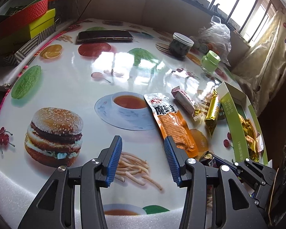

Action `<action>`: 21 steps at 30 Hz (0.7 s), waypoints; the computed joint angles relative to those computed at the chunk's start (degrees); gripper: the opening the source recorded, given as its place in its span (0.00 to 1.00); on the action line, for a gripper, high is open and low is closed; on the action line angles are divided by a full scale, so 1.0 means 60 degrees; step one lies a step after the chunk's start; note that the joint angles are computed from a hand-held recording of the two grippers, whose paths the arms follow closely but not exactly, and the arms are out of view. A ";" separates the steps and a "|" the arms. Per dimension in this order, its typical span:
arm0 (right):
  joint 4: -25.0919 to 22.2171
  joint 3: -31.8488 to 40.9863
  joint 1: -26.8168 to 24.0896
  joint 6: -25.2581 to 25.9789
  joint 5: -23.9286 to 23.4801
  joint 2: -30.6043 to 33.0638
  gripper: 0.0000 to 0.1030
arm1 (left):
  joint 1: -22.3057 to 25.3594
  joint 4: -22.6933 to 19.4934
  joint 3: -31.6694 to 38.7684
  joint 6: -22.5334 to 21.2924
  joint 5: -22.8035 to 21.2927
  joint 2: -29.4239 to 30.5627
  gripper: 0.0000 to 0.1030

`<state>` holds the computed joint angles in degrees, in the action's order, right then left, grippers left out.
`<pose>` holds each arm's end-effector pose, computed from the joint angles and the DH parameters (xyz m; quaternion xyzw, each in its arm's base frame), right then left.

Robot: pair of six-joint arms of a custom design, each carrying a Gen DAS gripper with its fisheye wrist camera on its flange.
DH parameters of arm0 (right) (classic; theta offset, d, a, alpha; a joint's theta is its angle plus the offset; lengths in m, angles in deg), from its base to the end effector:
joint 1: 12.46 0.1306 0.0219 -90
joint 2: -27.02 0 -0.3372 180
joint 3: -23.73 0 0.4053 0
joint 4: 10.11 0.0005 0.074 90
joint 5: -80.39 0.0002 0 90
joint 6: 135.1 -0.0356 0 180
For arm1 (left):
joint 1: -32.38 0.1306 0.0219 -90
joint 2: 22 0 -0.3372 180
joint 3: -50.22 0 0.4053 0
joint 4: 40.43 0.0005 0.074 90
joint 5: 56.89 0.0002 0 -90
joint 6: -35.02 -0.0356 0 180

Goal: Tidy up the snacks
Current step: 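Grasp the red-and-black plum candy packet with the right gripper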

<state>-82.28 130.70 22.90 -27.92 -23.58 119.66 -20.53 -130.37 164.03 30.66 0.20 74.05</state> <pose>0.3931 0.2889 0.4758 -0.4523 0.8403 0.1588 0.2530 0.3015 -0.3676 0.4906 -0.3090 0.8967 -0.0399 0.3143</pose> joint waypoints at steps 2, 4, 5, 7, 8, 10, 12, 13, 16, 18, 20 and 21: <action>0.0031 -0.0030 -0.0056 -0.0069 -0.0025 -0.0027 0.22 | 0.0077 0.0082 0.0112 -0.0175 0.0097 0.0113 0.46; 0.0079 -0.0074 -0.0120 -0.0146 0.0017 -0.0071 0.22 | 0.0154 0.0182 0.0228 -0.0328 0.0186 0.0224 0.46; 0.0070 -0.0088 -0.0145 -0.0160 0.0017 -0.0085 0.22 | 0.0197 0.0275 0.0277 -0.0448 0.0224 0.0280 0.46; 0.0081 -0.0117 -0.0183 -0.0210 0.0031 -0.0119 0.22 | 0.0298 0.0413 0.0371 -0.0606 0.0395 0.0394 0.46; 0.0100 -0.0142 -0.0189 -0.0232 0.0033 -0.0137 0.22 | 0.0347 0.0532 0.0378 -0.0708 0.0479 0.0422 0.46; 0.0113 -0.0165 -0.0226 -0.0334 0.0070 -0.0145 0.22 | 0.0419 0.0581 0.0548 -0.0845 0.0577 0.0578 0.46; 0.0141 -0.0187 -0.0282 -0.0460 0.0053 -0.0143 0.22 | 0.0488 0.0662 0.0716 -0.1139 0.0590 0.0735 0.46; 0.0151 -0.0200 -0.0317 -0.0506 0.0050 -0.0155 0.22 | 0.0557 0.0690 0.0786 -0.1281 0.0740 0.0817 0.47; 0.0170 -0.0248 -0.0397 -0.0588 0.0002 -0.0193 0.22 | 0.0668 0.0679 0.0966 -0.1356 0.0877 0.1017 0.53; 0.0181 -0.0271 -0.0439 -0.0623 -0.0022 -0.0212 0.22 | 0.0731 0.0796 0.1009 -0.1442 0.0962 0.1079 0.53; 0.0200 -0.0278 -0.0466 -0.0659 -0.0036 -0.0214 0.22 | 0.0762 0.0660 0.1207 -0.1502 0.0945 0.1232 0.53; 0.0207 -0.0284 -0.0459 -0.0677 -0.0039 -0.0217 0.22 | 0.0782 0.0625 0.1279 -0.1536 0.0952 0.1288 0.53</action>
<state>-81.04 129.00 20.15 -31.99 -23.81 118.36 -15.84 -126.62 171.70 21.44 5.91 81.77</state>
